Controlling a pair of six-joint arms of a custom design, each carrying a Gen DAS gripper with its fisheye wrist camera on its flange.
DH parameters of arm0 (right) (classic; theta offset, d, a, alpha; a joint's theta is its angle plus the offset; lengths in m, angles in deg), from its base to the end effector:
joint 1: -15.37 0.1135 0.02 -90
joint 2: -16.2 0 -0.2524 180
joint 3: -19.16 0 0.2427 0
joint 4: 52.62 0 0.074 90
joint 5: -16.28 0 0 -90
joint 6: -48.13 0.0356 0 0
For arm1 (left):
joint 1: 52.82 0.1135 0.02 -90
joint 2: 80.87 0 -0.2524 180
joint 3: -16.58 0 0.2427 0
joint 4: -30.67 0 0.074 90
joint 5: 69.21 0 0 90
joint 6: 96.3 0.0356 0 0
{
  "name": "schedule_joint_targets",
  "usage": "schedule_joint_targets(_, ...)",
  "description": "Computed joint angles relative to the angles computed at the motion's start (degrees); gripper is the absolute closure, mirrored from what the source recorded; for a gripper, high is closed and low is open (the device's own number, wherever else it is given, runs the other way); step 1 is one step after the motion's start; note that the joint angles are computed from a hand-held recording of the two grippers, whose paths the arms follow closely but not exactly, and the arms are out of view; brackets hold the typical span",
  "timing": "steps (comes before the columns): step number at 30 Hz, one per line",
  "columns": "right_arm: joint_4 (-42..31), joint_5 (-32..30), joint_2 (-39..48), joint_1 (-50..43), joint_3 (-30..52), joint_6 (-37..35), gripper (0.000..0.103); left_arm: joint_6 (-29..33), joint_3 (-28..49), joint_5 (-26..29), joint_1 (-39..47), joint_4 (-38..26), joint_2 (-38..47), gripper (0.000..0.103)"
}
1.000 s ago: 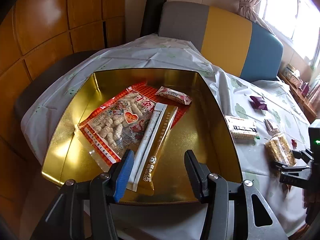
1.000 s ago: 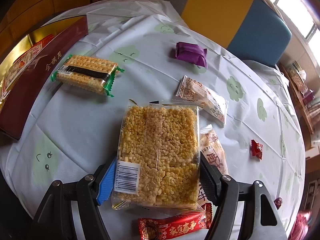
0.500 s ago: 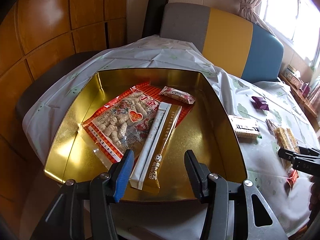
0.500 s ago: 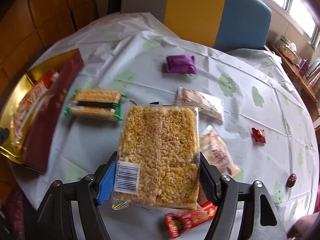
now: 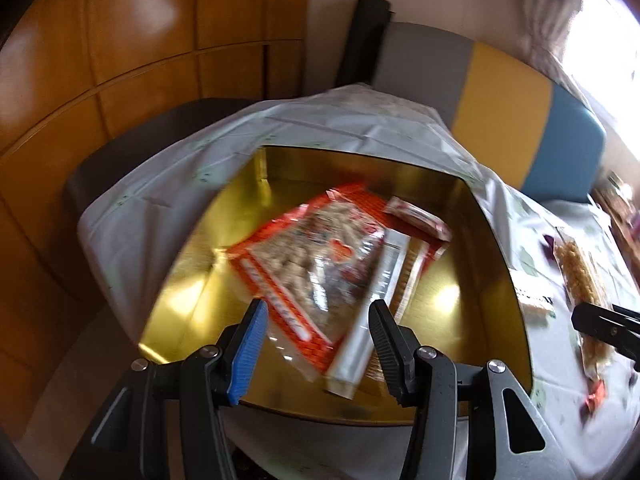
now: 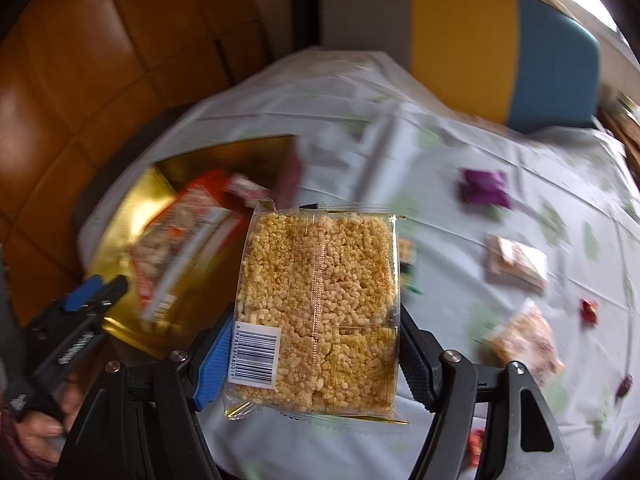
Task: Organize snacks
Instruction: 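Carry the rice-crisp block into the gold box and open the right gripper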
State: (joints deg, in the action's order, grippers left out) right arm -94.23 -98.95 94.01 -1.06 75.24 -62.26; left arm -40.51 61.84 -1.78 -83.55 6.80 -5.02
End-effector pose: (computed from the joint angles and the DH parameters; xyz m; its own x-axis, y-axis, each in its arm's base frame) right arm 0.2343 -0.0533 0.1754 -0.8287 -0.0842 -0.5533 -0.2308 0.9521 0.2007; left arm 0.2041 -0.1054 0.1478 -0.7359 -0.1665 -0.6563 -0.1616 0.9845 -0.0685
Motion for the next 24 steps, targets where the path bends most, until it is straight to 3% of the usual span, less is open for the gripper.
schedule_joint_targets(5,0.98,1.14,-1.01,11.52,0.65,9.27,0.029,0.21,-1.71,0.42,3.99,0.4,-2.14,0.051)
schedule_joint_targets(11,6.17,4.51,5.2,21.2,2.5,16.73,0.027,0.93,-2.34,1.38,6.12,1.59,-1.91,0.051)
schedule_joint_targets(16,9.8,8.05,8.4,23.44,2.39,17.1,0.027,1.29,-2.39,1.6,6.2,2.35,-0.54,0.051)
schedule_joint_targets(24,7.94,9.19,-4.51,21.67,-5.73,18.09,0.027,1.8,-2.5,0.9,4.54,3.0,-0.16,0.051)
